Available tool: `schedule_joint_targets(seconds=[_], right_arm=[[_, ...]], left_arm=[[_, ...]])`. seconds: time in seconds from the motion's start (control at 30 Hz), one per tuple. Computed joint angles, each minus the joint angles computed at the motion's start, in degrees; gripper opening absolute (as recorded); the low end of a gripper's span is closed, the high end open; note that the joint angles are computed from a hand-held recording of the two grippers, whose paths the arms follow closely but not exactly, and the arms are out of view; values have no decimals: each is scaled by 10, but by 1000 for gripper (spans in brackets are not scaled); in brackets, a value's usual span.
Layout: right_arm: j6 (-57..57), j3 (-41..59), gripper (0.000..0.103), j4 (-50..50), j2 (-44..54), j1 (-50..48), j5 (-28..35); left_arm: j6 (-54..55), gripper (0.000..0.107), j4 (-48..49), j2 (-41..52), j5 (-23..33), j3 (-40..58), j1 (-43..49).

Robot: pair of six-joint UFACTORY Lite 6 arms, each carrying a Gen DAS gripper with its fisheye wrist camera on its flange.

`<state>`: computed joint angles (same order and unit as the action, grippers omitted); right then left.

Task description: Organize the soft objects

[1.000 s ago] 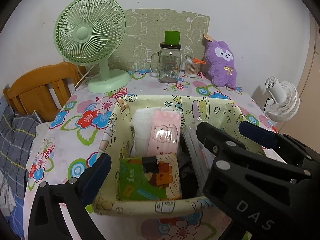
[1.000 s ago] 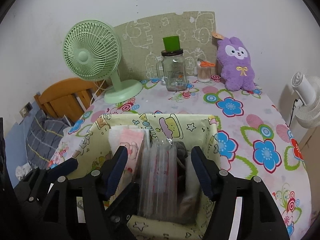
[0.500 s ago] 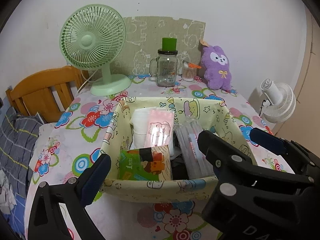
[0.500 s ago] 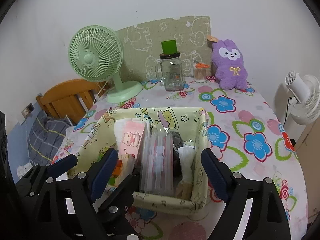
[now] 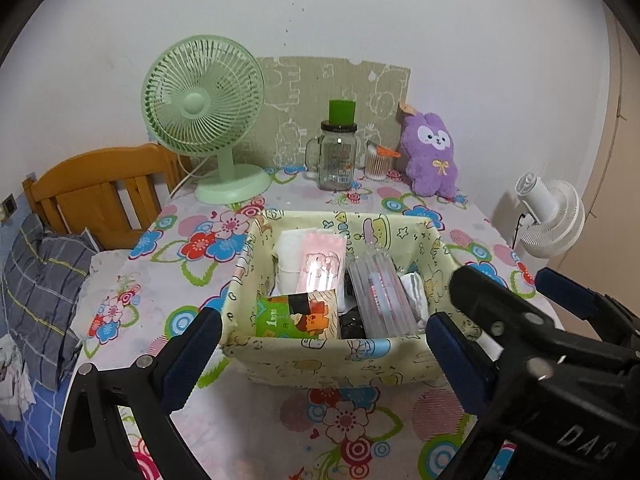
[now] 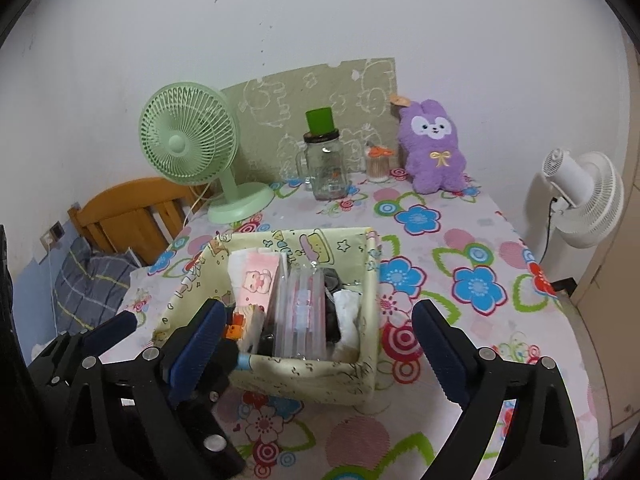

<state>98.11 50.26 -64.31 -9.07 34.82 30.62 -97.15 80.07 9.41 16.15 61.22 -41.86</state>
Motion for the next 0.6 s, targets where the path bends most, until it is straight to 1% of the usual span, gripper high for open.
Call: schedule_joint_targets(seconds=[0.13,0.3,0.6], right_arm=[[-1,-22,97,13,-49,23,41],[2,-40,100,18,-106,70,124],[20,-60,100,15,-183,158,245]], left_arm=[[-15,103,12,-41,18,-30,-11],[-17,103,11,-96,51,-65,-31],[-19,103,4,-197,107,-127,-63]])
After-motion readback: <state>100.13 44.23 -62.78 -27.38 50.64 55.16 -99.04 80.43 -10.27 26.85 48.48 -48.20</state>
